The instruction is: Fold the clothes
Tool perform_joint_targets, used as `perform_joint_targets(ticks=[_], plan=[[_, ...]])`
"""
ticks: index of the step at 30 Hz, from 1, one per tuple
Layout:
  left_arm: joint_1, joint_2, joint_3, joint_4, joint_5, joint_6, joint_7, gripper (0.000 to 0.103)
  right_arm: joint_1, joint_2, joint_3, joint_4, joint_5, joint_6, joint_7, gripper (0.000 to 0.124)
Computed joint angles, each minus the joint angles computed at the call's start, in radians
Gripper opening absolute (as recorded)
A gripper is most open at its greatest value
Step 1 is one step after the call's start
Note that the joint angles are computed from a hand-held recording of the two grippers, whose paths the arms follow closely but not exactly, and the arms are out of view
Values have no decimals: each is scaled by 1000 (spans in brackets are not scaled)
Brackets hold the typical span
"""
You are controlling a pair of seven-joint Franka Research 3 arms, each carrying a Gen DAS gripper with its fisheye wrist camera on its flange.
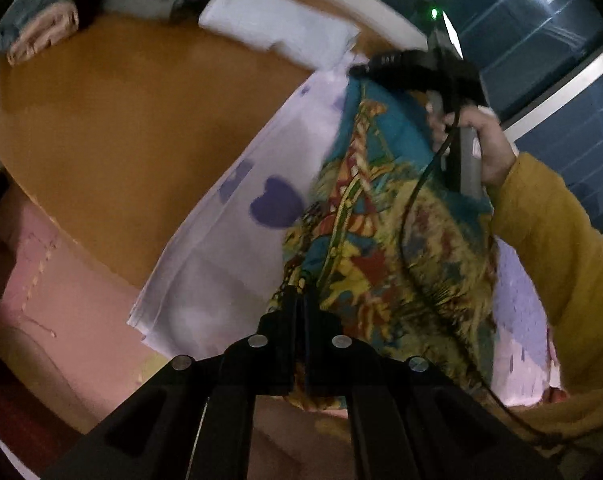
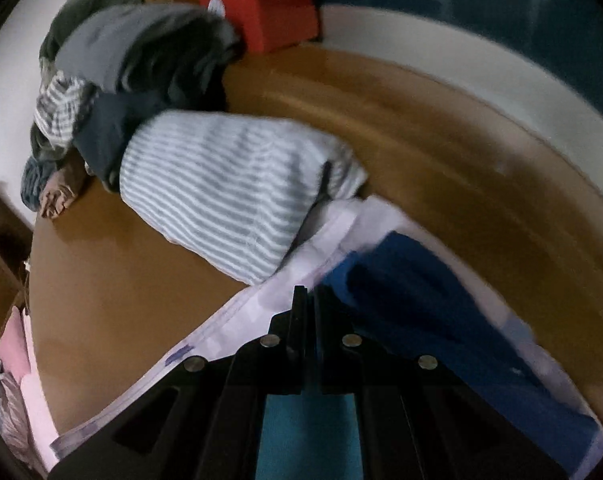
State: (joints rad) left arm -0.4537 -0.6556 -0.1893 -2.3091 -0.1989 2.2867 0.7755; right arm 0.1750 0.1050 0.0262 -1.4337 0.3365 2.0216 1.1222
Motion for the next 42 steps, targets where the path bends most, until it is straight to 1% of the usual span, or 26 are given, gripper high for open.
perform_joint_targets(ticks=[2, 4, 7, 8, 9, 10, 11, 12, 13, 14, 15, 18, 20, 21, 23, 24, 27, 30, 31, 32, 33, 34, 35, 38, 39, 42], plan=[[-1, -5, 18, 1, -4, -29, 17, 7, -6, 31, 1, 21, 40, -31, 3, 3], [7, -18, 25, 11, 8, -55, 35, 7, -18, 51, 0, 42, 88, -51, 11, 5], [19, -13, 44, 71, 41, -132, 110, 8, -60, 58, -6, 87, 209, -118, 40, 5], [22, 0, 54, 98, 48, -147, 149, 12, -77, 43, -10, 89, 254, -133, 44, 6], [21, 27, 74, 134, 48, -154, 209, 19, -94, 10, -17, 73, 292, -134, 36, 7], [20, 47, 92, 154, 36, -145, 265, 23, -106, -27, -26, 50, 309, -130, 22, 15], [15, 78, 116, 179, 18, -126, 344, 28, -116, -62, -37, 31, 327, -129, 8, 36], [-1, 129, 152, 217, -10, -94, 456, 30, -123, -101, -48, 3, 334, -114, -5, 49], [-14, 189, 173, 263, -40, -69, 542, 32, -127, -155, -58, -53, 321, -67, -13, 69], [-26, 251, 193, 316, -73, -51, 627, 33, -132, -216, -67, -122, 295, -2, -10, 72], [-29, 321, 205, 379, -102, -52, 689, 33, -137, -259, -76, -169, 264, 40, 8, 72], [-23, 516, 221, 563, -195, -51, 862, 33, -164, -318, -93, -234, 136, 60, 128, 72], [0, 637, 204, 691, -200, -67, 892, 33, -191, -326, -97, -262, 35, 65, 221, 72], [13, 712, 194, 776, -211, -87, 908, 33, -197, -324, -102, -270, 14, 62, 249, 72], [36, 815, 168, 902, -206, -126, 908, 33, -210, -312, -110, -281, -24, 57, 300, 72], [43, 869, 155, 971, -184, -148, 904, 33, -213, -297, -113, -277, -35, 58, 320, 72], [29, 959, 146, 1076, -21, -149, 800, 33, -224, -245, -122, -256, -56, 53, 371, 72], [38, 1012, 127, 1136, 38, -189, 719, 33, -228, -181, -136, -214, -13, 21, 366, 72], [50, 1023, 111, 1144, 29, -195, 715, 33, -230, -163, -137, -202, 2, 11, 362, 72], [63, 1032, 96, 1151, 22, -197, 713, 33, -230, -155, -136, -201, 10, 18, 358, 61], [76, 1033, 79, 1140, 14, -173, 722, 32, -229, -157, -133, -208, 22, 41, 342, 45], [84, 1025, 67, 1119, 18, -139, 722, 27, -228, -156, -134, -205, 53, 51, 311, 7], [88, 1024, 60, 1110, 37, -109, 712, 15, -227, -158, -133, -207, 76, 69, 288, 7], [93, 1040, 51, 1126, 114, -63, 654, 11, -221, -160, -126, -200, 88, 146, 257, 7], [93, 1047, 50, 1135, 145, -53, 633, 11, -219, -153, -126, -191, 94, 158, 248, 7], [99, 1058, 43, 1152, 228, -44, 588, 11, -222, -111, -128, -148, 101, 131, 252, 8]])
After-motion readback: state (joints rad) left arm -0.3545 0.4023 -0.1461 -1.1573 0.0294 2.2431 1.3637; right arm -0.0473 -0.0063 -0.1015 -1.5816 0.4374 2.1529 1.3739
